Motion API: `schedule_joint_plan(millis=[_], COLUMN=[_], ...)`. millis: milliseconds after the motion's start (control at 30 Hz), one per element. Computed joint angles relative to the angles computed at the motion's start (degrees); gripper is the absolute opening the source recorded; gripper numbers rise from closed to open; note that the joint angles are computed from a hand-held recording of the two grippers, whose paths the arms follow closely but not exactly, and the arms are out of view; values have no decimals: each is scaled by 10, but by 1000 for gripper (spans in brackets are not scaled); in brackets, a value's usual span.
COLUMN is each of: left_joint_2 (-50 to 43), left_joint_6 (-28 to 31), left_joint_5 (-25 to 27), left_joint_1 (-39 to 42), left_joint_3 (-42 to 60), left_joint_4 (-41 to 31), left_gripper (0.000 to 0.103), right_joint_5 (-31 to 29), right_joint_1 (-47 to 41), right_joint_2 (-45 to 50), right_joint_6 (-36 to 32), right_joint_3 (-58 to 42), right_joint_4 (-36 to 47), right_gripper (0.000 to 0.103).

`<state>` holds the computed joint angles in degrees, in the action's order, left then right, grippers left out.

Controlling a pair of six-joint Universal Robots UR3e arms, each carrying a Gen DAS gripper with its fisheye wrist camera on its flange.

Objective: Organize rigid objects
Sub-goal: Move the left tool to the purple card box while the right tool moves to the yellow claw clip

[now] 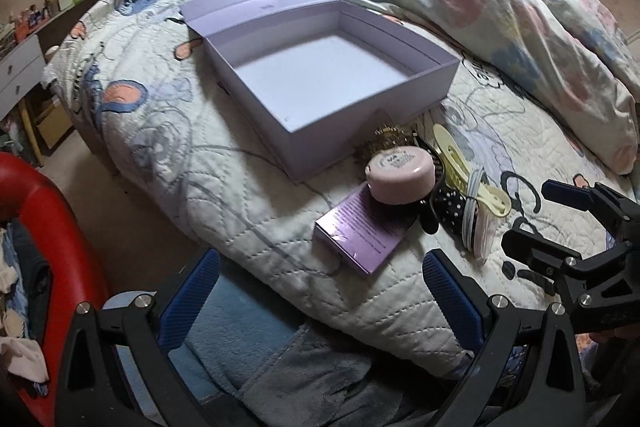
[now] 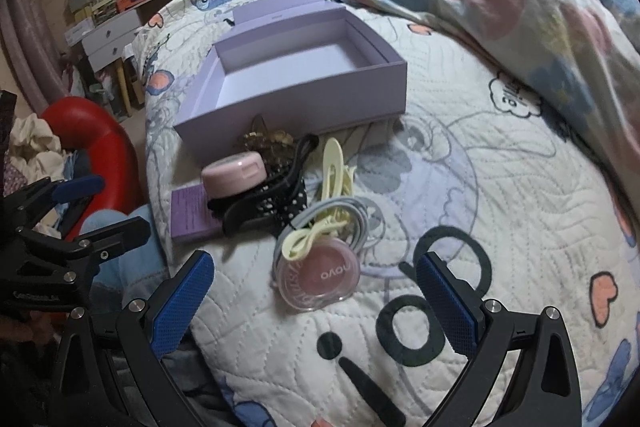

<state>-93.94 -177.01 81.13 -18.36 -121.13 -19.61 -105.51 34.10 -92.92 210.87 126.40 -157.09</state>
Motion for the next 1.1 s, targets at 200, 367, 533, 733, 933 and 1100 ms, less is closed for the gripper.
schedule_joint_plan(millis=[200,367,533,733,933,1100], left_joint_2=[-51,-113,-148,-165,-153,-134], left_joint_6=[39,83,114,132,152,155], left_joint_5=[-33,-43,-76,-62,-87,-81], left_joint_1=[10,8,16,3,3,-2], left_joint_3=[23,67,97,99,70,49], left_joint_4=[7,5,-18,15,44,56], left_gripper=[103,103,102,92,65,60], right_joint_5=[20,39,65,78,90,115], right_joint_1=[-19,-42,-67,-79,-86,-96], right_joint_2=[-4,-8,-13,-3,17,32], right_joint_6=[-14,-21,-31,-57,-82,-95], right_joint_3=[34,53,66,58,38,25], right_joint_4=[-29,-45,-55,-73,-82,-100], right_gripper=[103,103,103,103,103,103])
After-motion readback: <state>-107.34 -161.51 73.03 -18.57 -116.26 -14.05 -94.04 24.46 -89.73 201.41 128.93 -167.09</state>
